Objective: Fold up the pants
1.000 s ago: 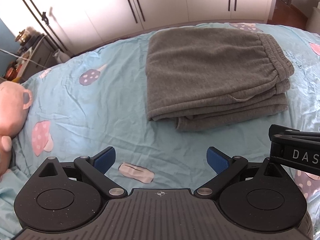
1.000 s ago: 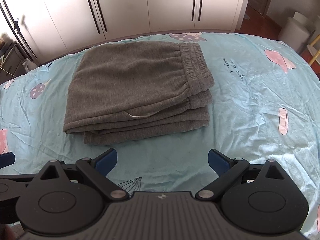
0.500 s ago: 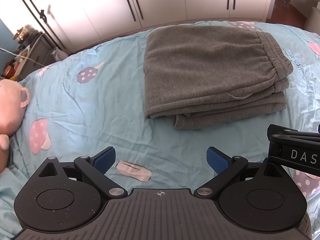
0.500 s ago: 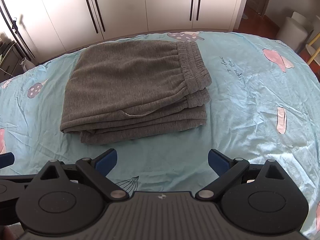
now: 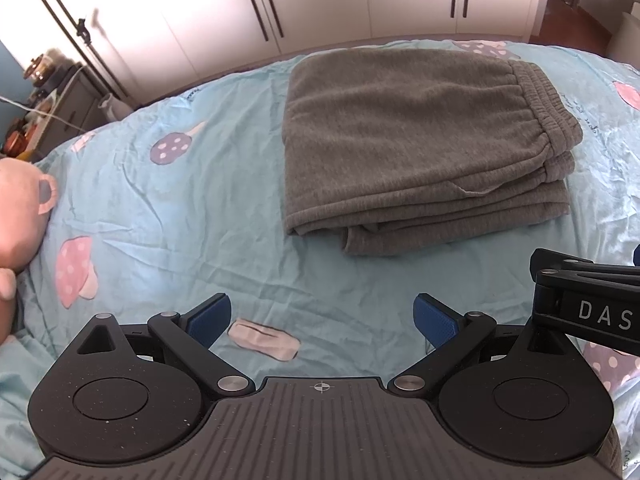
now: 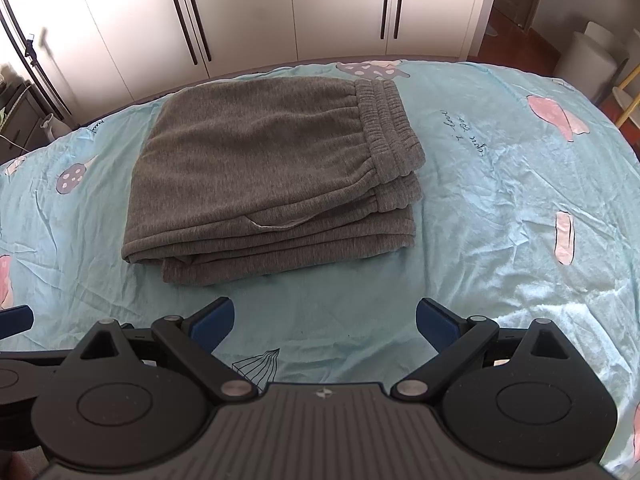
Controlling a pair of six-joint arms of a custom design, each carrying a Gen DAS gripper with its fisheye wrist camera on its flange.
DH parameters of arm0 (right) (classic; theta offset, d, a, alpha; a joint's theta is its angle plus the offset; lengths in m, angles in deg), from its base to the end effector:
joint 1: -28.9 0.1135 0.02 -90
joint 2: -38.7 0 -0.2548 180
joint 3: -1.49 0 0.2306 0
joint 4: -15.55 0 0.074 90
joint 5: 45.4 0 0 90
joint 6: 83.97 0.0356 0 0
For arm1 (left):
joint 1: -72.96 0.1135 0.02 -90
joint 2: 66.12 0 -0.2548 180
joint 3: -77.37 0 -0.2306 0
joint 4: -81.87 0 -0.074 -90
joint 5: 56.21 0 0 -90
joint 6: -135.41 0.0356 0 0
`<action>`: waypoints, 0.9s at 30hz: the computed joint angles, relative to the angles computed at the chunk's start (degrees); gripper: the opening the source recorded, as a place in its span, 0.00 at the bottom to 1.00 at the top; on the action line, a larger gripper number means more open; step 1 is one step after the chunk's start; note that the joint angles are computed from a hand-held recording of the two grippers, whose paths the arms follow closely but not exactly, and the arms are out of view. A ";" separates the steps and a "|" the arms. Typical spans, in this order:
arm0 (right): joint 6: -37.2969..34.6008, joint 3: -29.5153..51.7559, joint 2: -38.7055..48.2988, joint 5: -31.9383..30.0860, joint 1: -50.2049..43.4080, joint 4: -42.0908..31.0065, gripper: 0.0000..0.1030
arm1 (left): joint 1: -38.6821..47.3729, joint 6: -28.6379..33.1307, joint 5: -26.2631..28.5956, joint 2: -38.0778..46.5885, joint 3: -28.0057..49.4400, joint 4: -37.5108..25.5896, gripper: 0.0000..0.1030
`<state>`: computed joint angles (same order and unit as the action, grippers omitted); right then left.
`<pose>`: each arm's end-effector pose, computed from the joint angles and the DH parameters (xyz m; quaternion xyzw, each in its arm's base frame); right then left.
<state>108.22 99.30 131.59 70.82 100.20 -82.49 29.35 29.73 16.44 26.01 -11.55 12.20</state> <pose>0.0972 0.2382 0.2820 0.2533 0.9401 -0.0393 0.2249 0.2214 -0.1963 0.2620 0.2107 0.9519 0.0474 0.2174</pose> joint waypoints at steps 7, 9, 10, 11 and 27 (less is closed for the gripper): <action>0.40 -0.76 -0.33 -0.27 0.07 0.43 0.95 | 0.00 0.05 0.36 -0.04 -0.29 0.08 0.98; 0.70 -1.28 -0.60 -0.32 0.17 0.81 0.95 | -0.17 -0.04 0.29 0.14 -0.27 0.02 0.98; 0.70 -1.59 -0.79 -0.54 0.08 1.12 0.95 | -0.28 -0.16 0.23 0.16 -0.36 0.06 0.98; 0.77 -1.82 -0.92 -0.68 0.03 1.34 0.95 | -0.35 -0.21 0.22 0.18 -0.41 0.08 0.98; 0.96 -1.98 -0.92 -0.82 0.32 1.59 0.95 | -0.26 -0.18 0.86 0.10 -0.75 0.23 0.98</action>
